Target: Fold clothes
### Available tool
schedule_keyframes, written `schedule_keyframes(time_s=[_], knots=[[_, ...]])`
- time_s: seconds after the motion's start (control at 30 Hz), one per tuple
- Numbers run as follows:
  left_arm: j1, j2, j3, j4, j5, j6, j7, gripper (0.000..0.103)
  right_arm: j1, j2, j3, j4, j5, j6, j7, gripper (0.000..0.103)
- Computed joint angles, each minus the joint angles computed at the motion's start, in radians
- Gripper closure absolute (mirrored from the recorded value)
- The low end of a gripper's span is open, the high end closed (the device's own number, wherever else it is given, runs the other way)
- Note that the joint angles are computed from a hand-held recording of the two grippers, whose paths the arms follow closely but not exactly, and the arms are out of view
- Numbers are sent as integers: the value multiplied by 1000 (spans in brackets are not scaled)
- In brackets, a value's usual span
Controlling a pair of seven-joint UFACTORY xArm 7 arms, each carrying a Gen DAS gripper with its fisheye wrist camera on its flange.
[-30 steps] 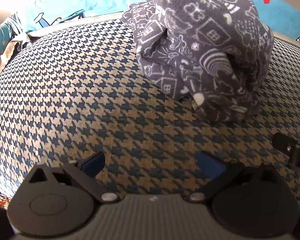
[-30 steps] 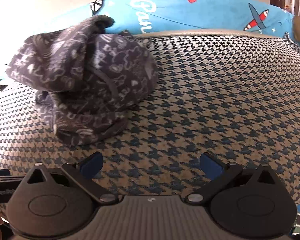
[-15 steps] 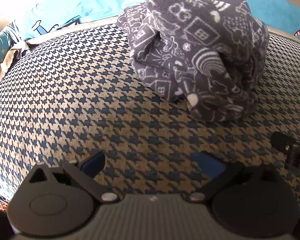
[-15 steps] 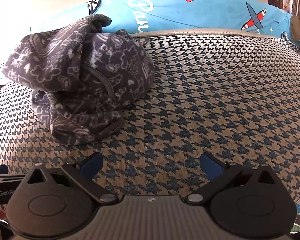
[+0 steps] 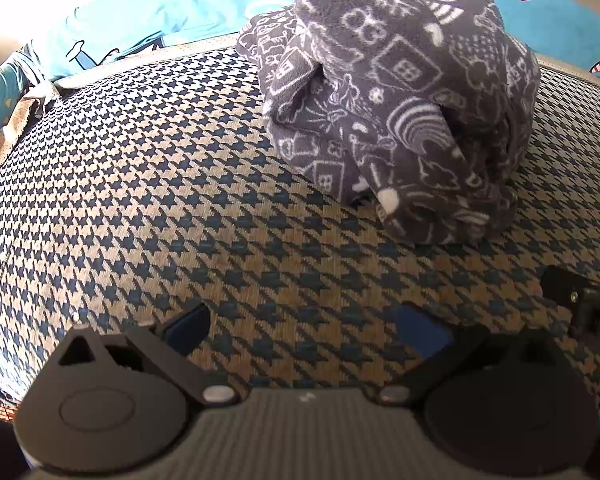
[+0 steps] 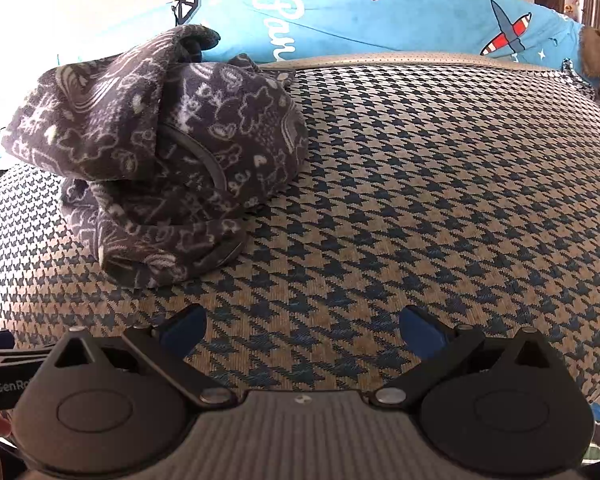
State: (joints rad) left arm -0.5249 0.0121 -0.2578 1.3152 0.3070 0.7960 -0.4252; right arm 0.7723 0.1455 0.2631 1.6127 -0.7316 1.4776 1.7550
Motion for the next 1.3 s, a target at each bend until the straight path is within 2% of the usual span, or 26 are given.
schedule_keyframes(time_s=[1.3], knots=[[-11,17,3,21,33,13,-37,0,-4,1,-2,2,13,0,-10,0]])
